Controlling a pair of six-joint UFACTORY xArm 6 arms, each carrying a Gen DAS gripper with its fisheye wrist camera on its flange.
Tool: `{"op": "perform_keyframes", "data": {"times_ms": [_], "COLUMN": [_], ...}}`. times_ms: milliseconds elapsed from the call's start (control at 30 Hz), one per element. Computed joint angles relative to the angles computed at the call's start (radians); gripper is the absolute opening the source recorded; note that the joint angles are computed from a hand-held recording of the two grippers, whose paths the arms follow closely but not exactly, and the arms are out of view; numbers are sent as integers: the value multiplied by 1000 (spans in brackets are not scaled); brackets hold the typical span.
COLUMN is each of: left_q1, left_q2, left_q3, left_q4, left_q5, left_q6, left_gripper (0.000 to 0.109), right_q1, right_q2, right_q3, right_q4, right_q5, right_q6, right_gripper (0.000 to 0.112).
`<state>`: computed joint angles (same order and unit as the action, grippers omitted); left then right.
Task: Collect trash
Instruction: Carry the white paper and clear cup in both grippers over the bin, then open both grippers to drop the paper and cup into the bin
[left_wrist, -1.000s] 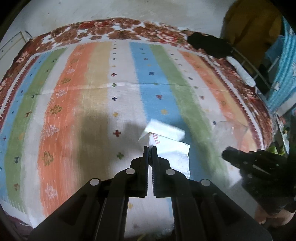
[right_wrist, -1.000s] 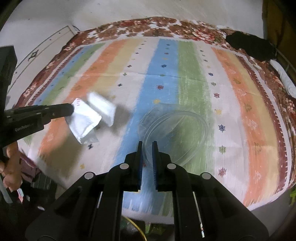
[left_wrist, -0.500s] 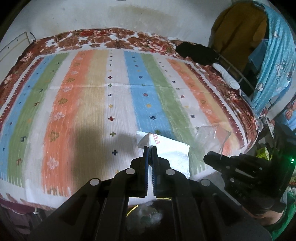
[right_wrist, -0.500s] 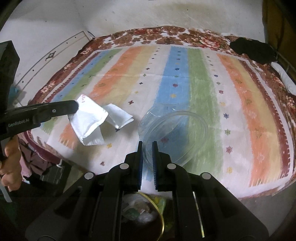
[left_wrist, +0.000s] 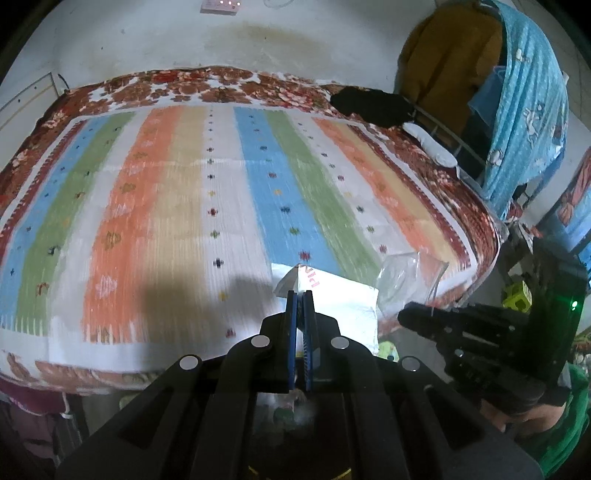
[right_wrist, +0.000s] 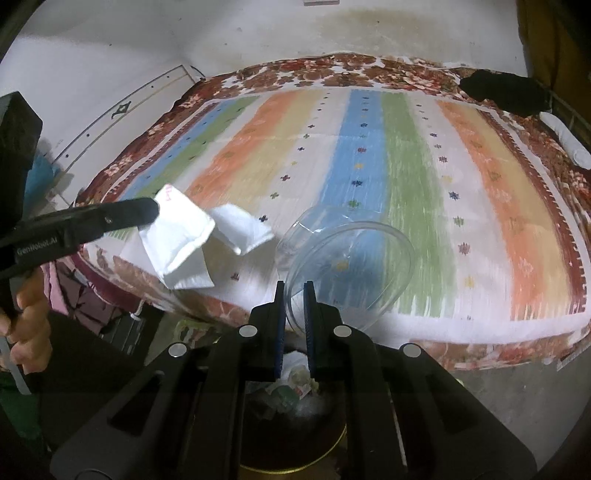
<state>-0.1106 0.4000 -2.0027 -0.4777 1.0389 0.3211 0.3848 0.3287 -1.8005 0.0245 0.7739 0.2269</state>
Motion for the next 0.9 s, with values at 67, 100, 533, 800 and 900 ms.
{"op": "perform_keyframes", "data": {"times_ms": [67,100,533,800,900], "left_q1": [4,7,-21,-68,-85], "left_q2": [-42,-66,-230,-194,-174], "left_q3": [65,104,377,372,364], "left_q4": [-7,-14,73,202,250], "left_q5": [-14,-19,-37,71,99], "left_q6": [11,19,12,-43,-62], "left_gripper": [2,2,2,2,2], "right_q1": [8,14,60,65,64], "right_q2": [-36,-51,-135,-123,-93], "right_q3": [58,83,256,276,246], "right_q4": [-3,-7,-11,56,77], "right_q5": [-12,-15,18,90,135], "right_q6": [7,13,76,81,80], "right_gripper": [8,8,8,8,9]}}
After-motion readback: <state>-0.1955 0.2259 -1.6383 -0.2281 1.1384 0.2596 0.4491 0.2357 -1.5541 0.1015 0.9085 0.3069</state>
